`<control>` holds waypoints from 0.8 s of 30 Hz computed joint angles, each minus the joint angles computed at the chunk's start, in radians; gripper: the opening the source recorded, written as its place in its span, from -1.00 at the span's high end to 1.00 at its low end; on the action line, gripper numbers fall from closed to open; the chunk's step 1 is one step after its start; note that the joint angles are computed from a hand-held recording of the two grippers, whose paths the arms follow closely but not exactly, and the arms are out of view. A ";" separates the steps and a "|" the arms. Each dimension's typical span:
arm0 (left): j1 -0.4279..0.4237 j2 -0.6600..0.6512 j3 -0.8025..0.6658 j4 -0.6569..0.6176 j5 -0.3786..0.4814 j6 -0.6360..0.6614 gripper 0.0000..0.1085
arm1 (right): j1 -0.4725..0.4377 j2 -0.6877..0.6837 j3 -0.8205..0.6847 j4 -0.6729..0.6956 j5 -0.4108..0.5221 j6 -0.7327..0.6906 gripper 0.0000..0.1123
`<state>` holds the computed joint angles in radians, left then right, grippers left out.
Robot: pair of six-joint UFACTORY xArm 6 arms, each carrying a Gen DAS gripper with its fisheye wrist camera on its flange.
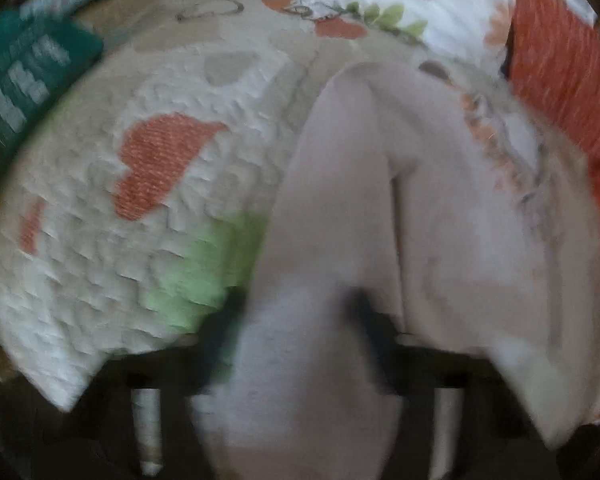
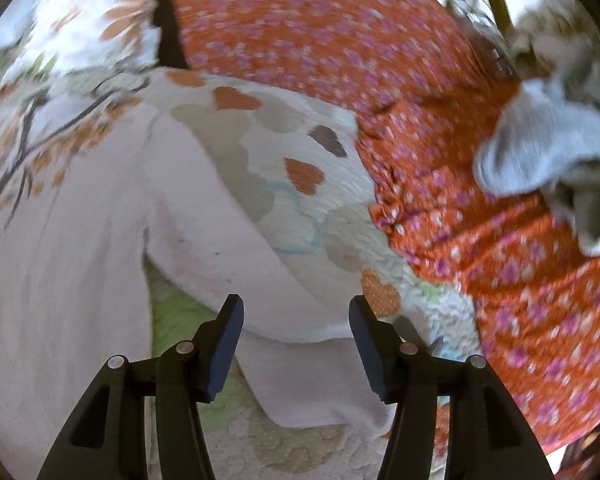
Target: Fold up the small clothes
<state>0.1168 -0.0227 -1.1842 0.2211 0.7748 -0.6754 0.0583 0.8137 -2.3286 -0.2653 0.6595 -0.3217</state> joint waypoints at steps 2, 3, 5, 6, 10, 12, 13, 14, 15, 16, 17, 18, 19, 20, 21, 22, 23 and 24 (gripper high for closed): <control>0.007 -0.020 0.023 -0.033 -0.044 -0.006 0.85 | 0.007 -0.039 0.079 -0.053 -0.056 0.008 -0.05; 0.020 -0.026 0.020 -0.053 -0.036 0.000 0.88 | 0.010 -0.052 0.106 -0.075 -0.074 0.016 -0.05; 0.041 -0.031 0.001 0.031 0.020 -0.089 0.89 | 0.015 -0.064 0.134 -0.102 -0.094 0.024 -0.05; 0.042 -0.025 -0.022 0.112 0.067 -0.150 0.89 | 0.016 -0.064 0.135 -0.103 -0.093 0.022 -0.05; 0.032 0.012 -0.115 0.402 0.257 -0.316 0.89 | 0.016 -0.037 0.087 -0.100 -0.058 0.028 -0.04; 0.023 0.040 -0.159 0.508 0.370 -0.375 0.88 | 0.017 -0.021 0.060 -0.102 -0.039 0.036 -0.04; 0.028 0.041 -0.162 0.520 0.396 -0.383 0.82 | 0.016 -0.012 0.044 -0.105 -0.028 0.040 -0.04; 0.027 0.053 -0.177 0.527 0.427 -0.391 0.80 | 0.016 -0.006 0.034 -0.108 -0.021 0.042 -0.04; 0.029 0.056 -0.177 0.523 0.433 -0.392 0.76 | 0.016 -0.004 0.030 -0.110 -0.018 0.042 -0.04; 0.026 0.052 -0.172 0.519 0.433 -0.395 0.75 | 0.016 -0.003 0.029 -0.113 -0.017 0.042 -0.04; 0.022 0.047 -0.167 0.524 0.418 -0.401 0.75 | 0.016 -0.005 0.032 -0.114 -0.018 0.041 -0.04; 0.019 0.030 -0.152 0.526 0.384 -0.406 0.70 | 0.016 -0.007 0.036 -0.115 -0.022 0.039 -0.04; 0.017 0.004 -0.126 0.522 0.337 -0.416 0.60 | 0.016 -0.007 0.037 -0.116 -0.025 0.040 -0.04; 0.013 -0.023 -0.089 0.517 0.285 -0.439 0.54 | 0.015 -0.012 0.047 -0.116 -0.031 0.039 -0.04; 0.011 -0.056 -0.051 0.502 0.230 -0.455 0.39 | 0.014 -0.019 0.057 -0.108 -0.037 0.033 -0.04; 0.008 -0.087 -0.014 0.473 0.165 -0.467 0.23 | 0.013 -0.025 0.065 -0.091 -0.038 0.023 -0.04; 0.012 -0.134 0.049 0.419 0.069 -0.465 0.18 | 0.011 -0.041 0.083 -0.060 -0.040 0.011 -0.04; 0.012 -0.162 0.092 0.358 0.000 -0.446 0.16 | 0.010 -0.056 0.100 -0.030 -0.042 0.000 -0.04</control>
<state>0.1288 -0.1850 -1.0920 0.5789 0.7749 -1.1210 0.0678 0.7580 -2.2287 -0.2956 0.6174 -0.3217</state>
